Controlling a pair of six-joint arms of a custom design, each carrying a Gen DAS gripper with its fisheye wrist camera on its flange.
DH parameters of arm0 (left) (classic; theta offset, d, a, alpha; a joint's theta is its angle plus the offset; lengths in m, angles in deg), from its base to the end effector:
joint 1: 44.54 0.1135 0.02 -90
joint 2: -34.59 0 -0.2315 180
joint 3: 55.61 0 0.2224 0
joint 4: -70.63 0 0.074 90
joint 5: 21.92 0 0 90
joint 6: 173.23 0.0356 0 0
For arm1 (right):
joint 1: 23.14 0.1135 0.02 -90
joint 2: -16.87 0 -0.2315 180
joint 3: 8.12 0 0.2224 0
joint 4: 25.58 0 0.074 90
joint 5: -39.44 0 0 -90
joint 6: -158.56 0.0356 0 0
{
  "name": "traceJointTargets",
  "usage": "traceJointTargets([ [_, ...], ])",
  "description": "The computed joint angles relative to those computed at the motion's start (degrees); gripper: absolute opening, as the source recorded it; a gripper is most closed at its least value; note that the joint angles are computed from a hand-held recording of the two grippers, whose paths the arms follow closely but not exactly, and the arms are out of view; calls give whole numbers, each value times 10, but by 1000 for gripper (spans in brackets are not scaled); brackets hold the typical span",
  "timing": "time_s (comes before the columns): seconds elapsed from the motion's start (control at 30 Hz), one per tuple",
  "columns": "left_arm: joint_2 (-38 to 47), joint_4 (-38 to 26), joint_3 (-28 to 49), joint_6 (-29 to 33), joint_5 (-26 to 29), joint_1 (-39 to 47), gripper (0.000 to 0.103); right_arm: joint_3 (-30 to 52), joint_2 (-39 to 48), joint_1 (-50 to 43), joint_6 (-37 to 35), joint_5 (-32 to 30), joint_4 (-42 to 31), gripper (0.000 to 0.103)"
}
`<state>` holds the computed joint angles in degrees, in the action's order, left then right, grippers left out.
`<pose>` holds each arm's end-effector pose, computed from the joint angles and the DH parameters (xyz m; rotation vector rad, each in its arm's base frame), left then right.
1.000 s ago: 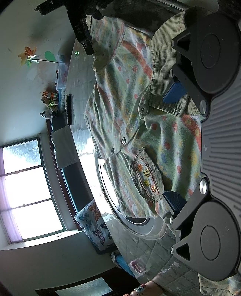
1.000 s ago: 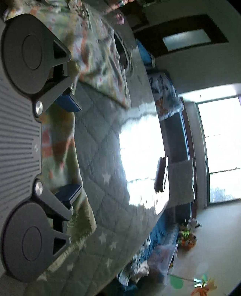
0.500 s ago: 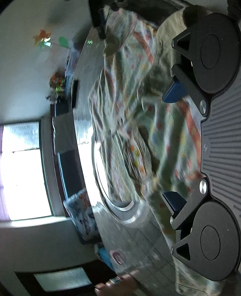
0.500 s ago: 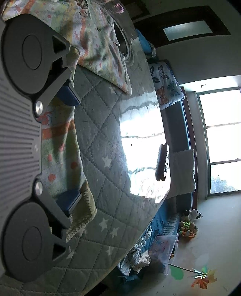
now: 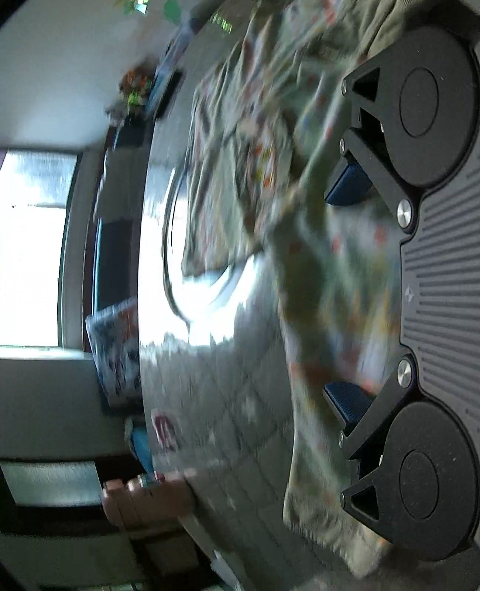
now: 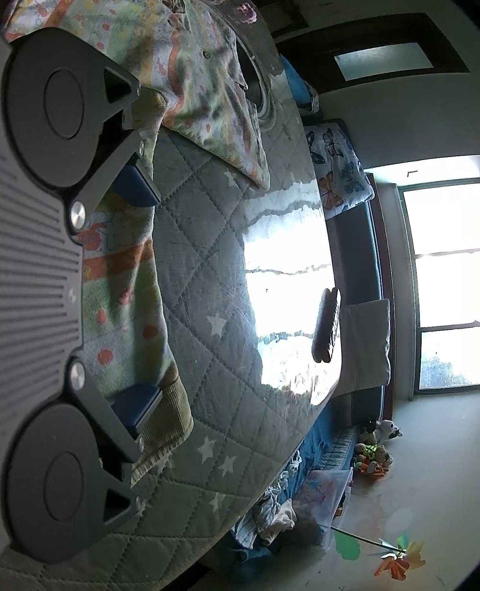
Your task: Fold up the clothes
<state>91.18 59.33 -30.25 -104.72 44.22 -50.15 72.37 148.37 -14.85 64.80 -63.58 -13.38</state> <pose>0.1619 -0.0014 0.1194 -0.5150 2.1874 0.2291 0.3927 0.0653 0.0459 -0.3570 2.2157 0.2979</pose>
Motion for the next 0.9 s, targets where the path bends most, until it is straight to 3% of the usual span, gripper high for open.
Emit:
traceJointTargets([
  [0.2, 2, -9, 19, 53, 86, 157, 103, 6, 3, -3, -3, -2, -3, 103],
  [0.47, 26, 7, 32, 88, 127, 258, 103, 9, 4, -3, -7, 0, -7, 103],
  [0.9, -21, -54, 48, 25, 79, 192, 103, 21, 4, 9, -33, 26, -31, 103],
])
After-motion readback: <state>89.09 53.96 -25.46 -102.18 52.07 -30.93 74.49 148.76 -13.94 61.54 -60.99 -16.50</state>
